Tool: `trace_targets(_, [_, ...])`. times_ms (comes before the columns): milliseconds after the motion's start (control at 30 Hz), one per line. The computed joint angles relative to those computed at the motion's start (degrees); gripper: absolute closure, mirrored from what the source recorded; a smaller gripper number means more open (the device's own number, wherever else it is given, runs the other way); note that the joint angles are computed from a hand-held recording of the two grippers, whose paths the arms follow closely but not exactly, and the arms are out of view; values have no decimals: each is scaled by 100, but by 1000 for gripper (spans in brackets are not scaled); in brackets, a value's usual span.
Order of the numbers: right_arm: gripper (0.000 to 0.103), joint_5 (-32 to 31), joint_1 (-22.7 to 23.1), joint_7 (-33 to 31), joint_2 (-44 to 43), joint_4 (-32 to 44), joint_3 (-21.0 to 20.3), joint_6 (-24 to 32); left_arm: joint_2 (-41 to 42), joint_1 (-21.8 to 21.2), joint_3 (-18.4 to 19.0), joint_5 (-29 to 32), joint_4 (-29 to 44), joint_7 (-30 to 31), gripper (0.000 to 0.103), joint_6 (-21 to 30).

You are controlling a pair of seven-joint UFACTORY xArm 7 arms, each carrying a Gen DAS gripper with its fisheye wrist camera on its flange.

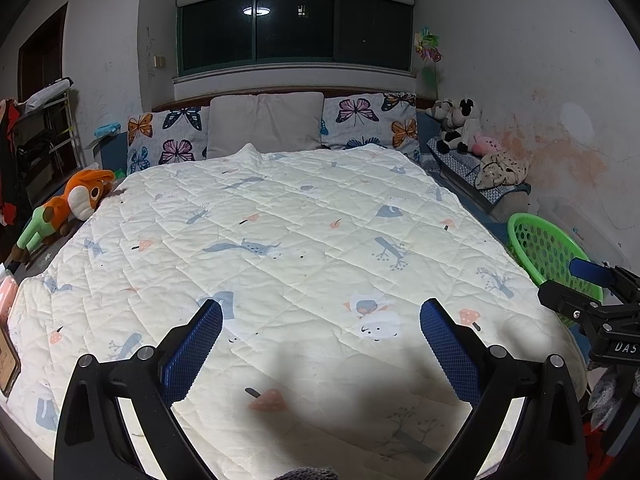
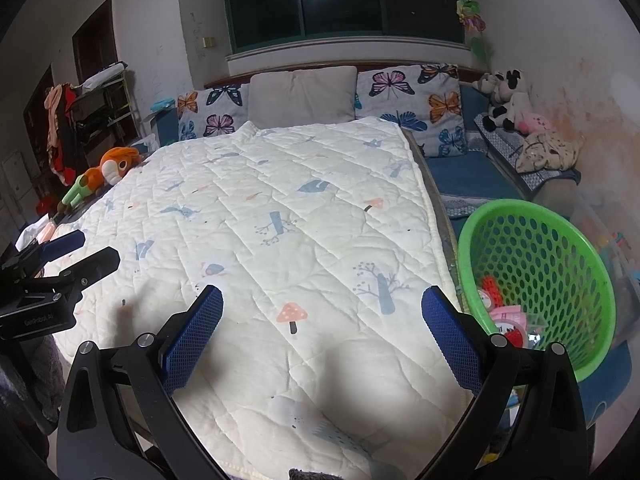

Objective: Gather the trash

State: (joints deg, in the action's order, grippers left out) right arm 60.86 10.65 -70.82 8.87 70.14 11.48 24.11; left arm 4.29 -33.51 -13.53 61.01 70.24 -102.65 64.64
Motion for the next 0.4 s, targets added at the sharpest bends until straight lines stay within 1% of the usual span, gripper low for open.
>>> trace_targets(400, [4, 4, -22, 16, 7, 27, -9, 68, 22, -9, 21, -8, -8, -81, 7, 26])
